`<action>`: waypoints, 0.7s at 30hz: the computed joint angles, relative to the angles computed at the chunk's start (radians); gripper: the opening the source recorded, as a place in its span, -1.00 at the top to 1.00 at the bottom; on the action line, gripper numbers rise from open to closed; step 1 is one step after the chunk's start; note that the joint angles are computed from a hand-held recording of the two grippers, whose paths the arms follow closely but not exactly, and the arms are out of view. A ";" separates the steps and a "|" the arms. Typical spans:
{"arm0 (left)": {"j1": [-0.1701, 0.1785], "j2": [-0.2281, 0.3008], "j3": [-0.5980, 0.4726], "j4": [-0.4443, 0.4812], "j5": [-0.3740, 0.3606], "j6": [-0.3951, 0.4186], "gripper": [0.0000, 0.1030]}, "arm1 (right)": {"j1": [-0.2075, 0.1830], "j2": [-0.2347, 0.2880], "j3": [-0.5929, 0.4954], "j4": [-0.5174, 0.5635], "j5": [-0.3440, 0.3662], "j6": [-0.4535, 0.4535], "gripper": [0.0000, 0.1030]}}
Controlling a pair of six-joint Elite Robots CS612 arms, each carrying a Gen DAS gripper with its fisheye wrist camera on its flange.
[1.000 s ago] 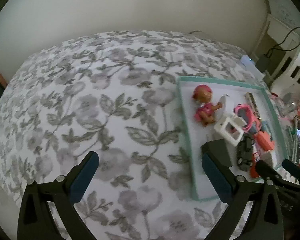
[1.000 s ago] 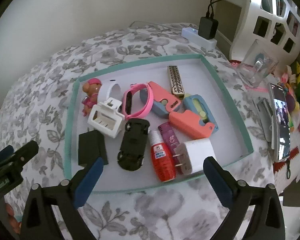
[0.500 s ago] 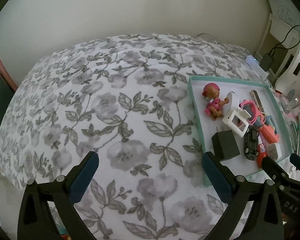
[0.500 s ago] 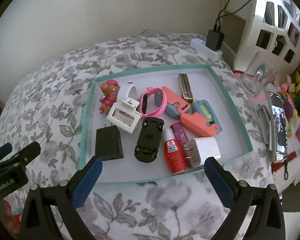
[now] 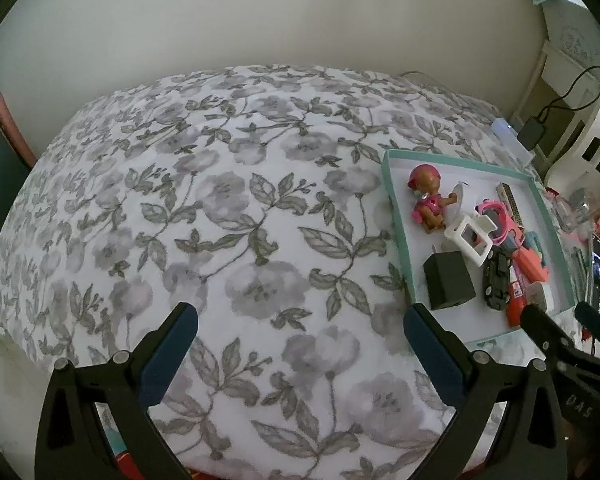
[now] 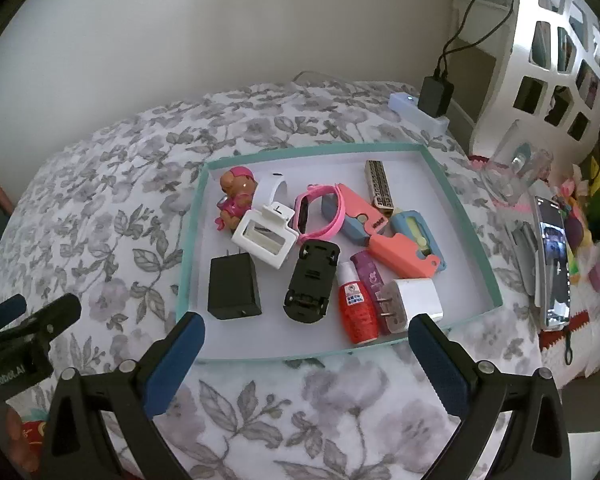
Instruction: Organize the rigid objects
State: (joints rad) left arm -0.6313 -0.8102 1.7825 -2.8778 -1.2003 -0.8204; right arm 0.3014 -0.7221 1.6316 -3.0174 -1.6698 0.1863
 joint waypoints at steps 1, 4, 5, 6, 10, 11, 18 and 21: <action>-0.001 -0.001 0.001 0.004 0.004 -0.003 -0.99 | 0.000 0.000 0.000 -0.002 0.000 -0.002 -1.00; 0.001 -0.003 0.003 0.009 0.001 -0.011 -0.99 | 0.001 0.000 0.000 -0.005 0.001 -0.008 -1.00; 0.002 -0.004 0.003 0.011 -0.001 -0.013 -0.99 | 0.001 0.000 -0.001 -0.005 0.000 -0.010 -1.00; 0.002 -0.004 0.001 0.014 -0.005 -0.013 -0.99 | 0.002 0.001 -0.002 -0.005 -0.001 -0.012 -1.00; 0.003 -0.001 -0.006 0.031 -0.015 -0.008 -0.99 | 0.003 0.002 -0.006 0.000 0.001 -0.024 -1.00; 0.003 -0.001 -0.008 0.037 -0.015 -0.008 -0.99 | 0.003 0.002 -0.007 0.002 0.002 -0.027 -1.00; 0.005 0.000 -0.011 0.048 -0.015 -0.004 -0.99 | 0.004 0.004 -0.011 0.010 0.004 -0.033 -1.00; 0.006 0.000 -0.010 0.048 -0.016 -0.004 -0.99 | 0.003 0.004 -0.011 0.012 0.005 -0.032 -1.00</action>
State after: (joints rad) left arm -0.6256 -0.8106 1.7722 -2.8300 -1.2158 -0.8248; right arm 0.3045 -0.7179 1.6203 -3.0053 -1.6651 0.1542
